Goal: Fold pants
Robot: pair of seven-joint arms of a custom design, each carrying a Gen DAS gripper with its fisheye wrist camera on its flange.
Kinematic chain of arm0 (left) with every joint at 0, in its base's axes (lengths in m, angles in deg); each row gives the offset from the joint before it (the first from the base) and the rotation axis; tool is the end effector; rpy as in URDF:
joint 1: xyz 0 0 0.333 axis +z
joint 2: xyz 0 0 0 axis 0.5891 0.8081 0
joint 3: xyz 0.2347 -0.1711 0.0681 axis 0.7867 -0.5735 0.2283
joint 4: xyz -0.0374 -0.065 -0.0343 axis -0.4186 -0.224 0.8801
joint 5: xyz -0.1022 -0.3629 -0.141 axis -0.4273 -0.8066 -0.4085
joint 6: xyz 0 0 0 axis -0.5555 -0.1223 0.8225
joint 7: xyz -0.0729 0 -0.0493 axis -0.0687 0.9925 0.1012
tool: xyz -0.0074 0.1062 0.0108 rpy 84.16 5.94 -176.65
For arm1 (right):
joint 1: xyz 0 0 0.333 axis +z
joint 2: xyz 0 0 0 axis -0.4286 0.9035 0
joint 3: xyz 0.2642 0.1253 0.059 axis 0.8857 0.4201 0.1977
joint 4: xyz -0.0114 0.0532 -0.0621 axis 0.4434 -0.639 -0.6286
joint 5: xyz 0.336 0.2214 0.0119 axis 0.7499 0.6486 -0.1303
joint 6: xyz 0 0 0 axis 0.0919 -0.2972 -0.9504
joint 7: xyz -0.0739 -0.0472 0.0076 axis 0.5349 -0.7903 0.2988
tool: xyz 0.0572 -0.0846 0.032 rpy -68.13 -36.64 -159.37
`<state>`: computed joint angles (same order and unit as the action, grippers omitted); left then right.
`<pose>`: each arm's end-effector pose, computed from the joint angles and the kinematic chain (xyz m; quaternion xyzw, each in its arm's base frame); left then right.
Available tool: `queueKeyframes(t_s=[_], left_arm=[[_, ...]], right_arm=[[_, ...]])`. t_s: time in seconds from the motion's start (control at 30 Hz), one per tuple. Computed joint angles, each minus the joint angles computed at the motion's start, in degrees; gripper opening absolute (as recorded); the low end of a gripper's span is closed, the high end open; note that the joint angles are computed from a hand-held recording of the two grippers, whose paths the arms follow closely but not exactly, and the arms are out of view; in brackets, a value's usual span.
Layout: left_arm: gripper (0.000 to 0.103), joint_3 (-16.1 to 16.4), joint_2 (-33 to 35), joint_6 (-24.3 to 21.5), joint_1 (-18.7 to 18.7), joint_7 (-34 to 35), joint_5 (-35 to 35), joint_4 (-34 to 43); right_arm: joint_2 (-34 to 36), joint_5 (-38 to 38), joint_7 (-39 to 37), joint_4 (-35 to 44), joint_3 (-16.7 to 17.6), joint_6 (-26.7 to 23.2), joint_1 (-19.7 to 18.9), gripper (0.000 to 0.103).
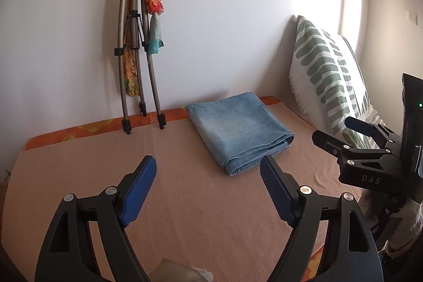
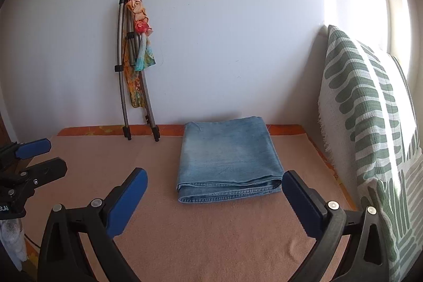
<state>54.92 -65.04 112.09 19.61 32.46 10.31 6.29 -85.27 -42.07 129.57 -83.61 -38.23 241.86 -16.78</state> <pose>0.6109 -0.2922 0.6757 -0.5807 0.6635 -0.3888 0.2671 0.5761 0.1118 0.6628 -0.6668 0.5565 -0.3387 0.3619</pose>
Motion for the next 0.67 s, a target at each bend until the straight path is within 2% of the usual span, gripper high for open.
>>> queueKeyframes(t_s=[0.23,0.4,0.6,0.67], left_arm=[[0.082,0.1,-4.1,0.1,0.5,-4.6,2.8,-7.5],[0.082,0.1,-5.3,2.4,1.3,-9.2,5.8,-11.2],[0.082,-0.4,-4.7,1.3,2.2,-7.7,3.4,-12.0],[0.082,-0.1,-4.7,1.1,2.0,-8.7,5.4,-12.2]], right_arm=[[-3.1,-1.7,4.0,-5.4,1.1,1.1,-0.6,0.103],[-2.8,-1.0,4.6,-6.6,0.7,1.2,-0.7,0.103],[-2.0,-1.7,4.6,-7.1,0.5,0.8,-1.0,0.103],[-1.9,-2.1,5.0,-7.3,0.6,0.7,-1.0,0.103]])
